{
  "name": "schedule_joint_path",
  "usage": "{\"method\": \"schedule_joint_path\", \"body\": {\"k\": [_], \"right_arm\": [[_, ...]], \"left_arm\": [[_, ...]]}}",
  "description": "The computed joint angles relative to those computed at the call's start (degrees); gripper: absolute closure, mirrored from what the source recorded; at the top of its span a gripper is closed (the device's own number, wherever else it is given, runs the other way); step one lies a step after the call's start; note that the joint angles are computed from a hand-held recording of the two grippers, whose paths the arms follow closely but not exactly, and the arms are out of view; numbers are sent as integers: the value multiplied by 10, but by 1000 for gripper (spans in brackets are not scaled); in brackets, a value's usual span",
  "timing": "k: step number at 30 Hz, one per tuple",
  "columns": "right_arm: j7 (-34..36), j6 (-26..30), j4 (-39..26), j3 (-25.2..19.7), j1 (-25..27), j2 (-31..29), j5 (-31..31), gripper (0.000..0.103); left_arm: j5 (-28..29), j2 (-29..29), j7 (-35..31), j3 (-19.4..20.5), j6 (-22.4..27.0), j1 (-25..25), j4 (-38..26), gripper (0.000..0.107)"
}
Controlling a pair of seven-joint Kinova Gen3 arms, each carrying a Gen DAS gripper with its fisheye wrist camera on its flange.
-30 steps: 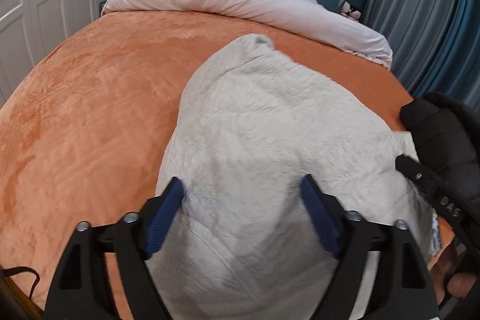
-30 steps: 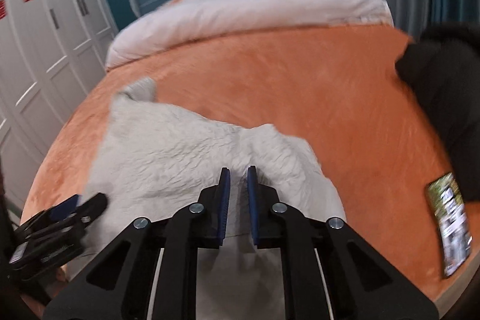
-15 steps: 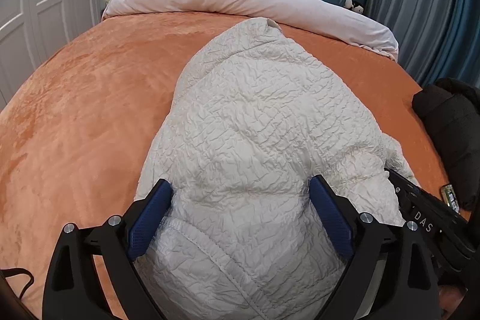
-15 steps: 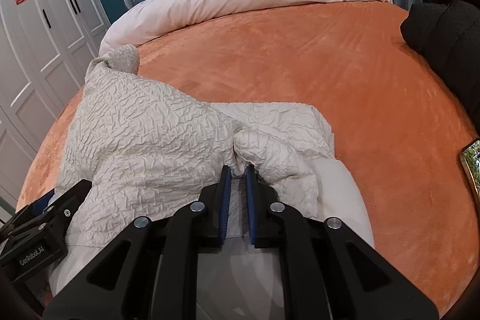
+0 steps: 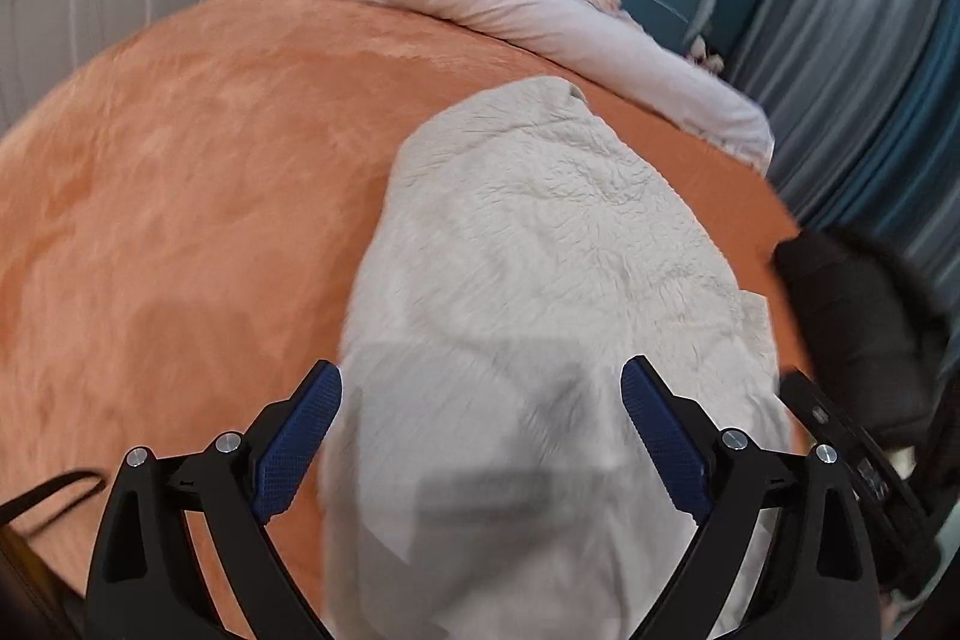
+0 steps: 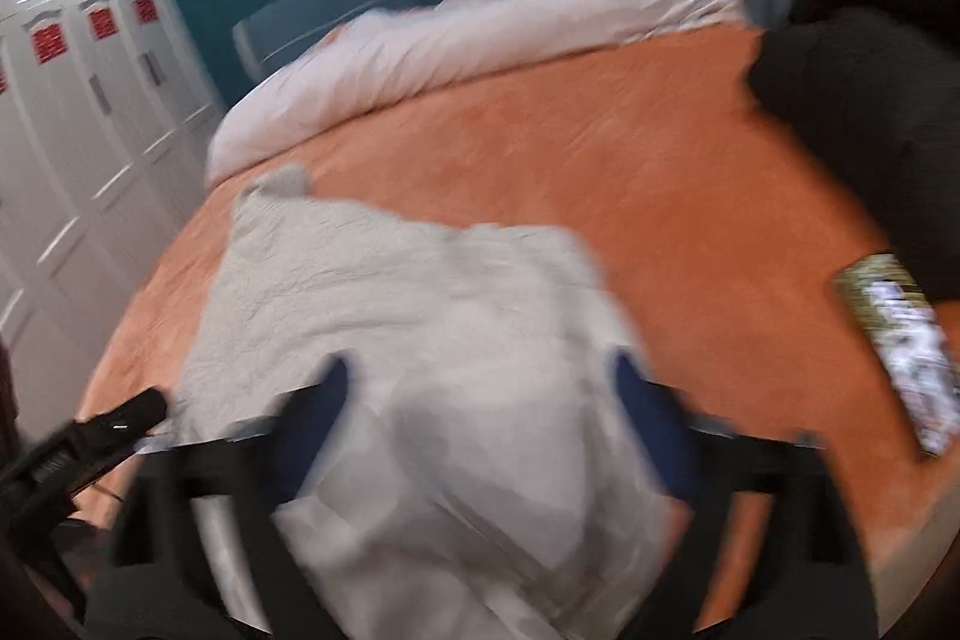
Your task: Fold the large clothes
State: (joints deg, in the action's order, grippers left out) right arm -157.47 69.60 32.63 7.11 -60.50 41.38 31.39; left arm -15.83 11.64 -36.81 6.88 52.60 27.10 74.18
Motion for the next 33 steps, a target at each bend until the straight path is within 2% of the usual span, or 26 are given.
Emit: {"method": "schedule_joint_path", "body": {"k": [2,4,7,9,10,12,14,16,19,20,21,22,24,26,28,30,33], "right_arm": [[-8,2,31,0,-5,-15,9,10],[-2,-18,58,-34,28,-30,-20,10],[-18,-88,118,-52,70,-50,-90,10],[-33,-135,146,-91,115,-57,-137,8],[-38,-158,160,-117,141,-58,-156,8],[-58,-205,192,-161,179,-63,-167,5],[-71,-251,221,-213,218,-64,-157,5],[-68,-298,246,-234,240,-63,-173,5],[-18,-359,271,-220,248,-63,-241,8],[4,-364,269,-209,243,-62,-264,23],[24,-359,258,-193,235,-61,-282,36],[34,-351,250,-167,216,-63,-292,43],[32,-333,235,-124,181,-70,-288,67],[15,-338,238,-94,151,-83,-270,74],[-6,-343,230,-84,126,-90,-226,76],[-24,-338,199,-89,110,-84,-184,76],[-27,-320,135,-71,81,-62,-158,76]], "left_arm": [[42,-14,-15,21,-11,-42,18,15],[89,-14,-40,52,-22,-96,26,15],[158,6,-54,110,-31,-175,31,15],[205,17,-79,148,-42,-225,41,13],[228,17,-102,154,-56,-239,53,10],[270,19,-144,137,-76,-235,67,10],[309,21,-170,86,-82,-200,69,10],[355,26,-208,48,-82,-181,71,10],[382,30,-229,28,-74,-172,64,11],[373,30,-223,25,-74,-166,61,14],[354,25,-212,17,-73,-150,56,21],[344,23,-211,14,-73,-144,53,28],[306,19,-207,14,-61,-127,32,36],[285,9,-216,15,-61,-119,23,43],[261,-5,-229,15,-65,-110,17,47],[244,-26,-242,13,-79,-107,20,47],[261,-54,-281,12,-101,-126,30,48]]}}
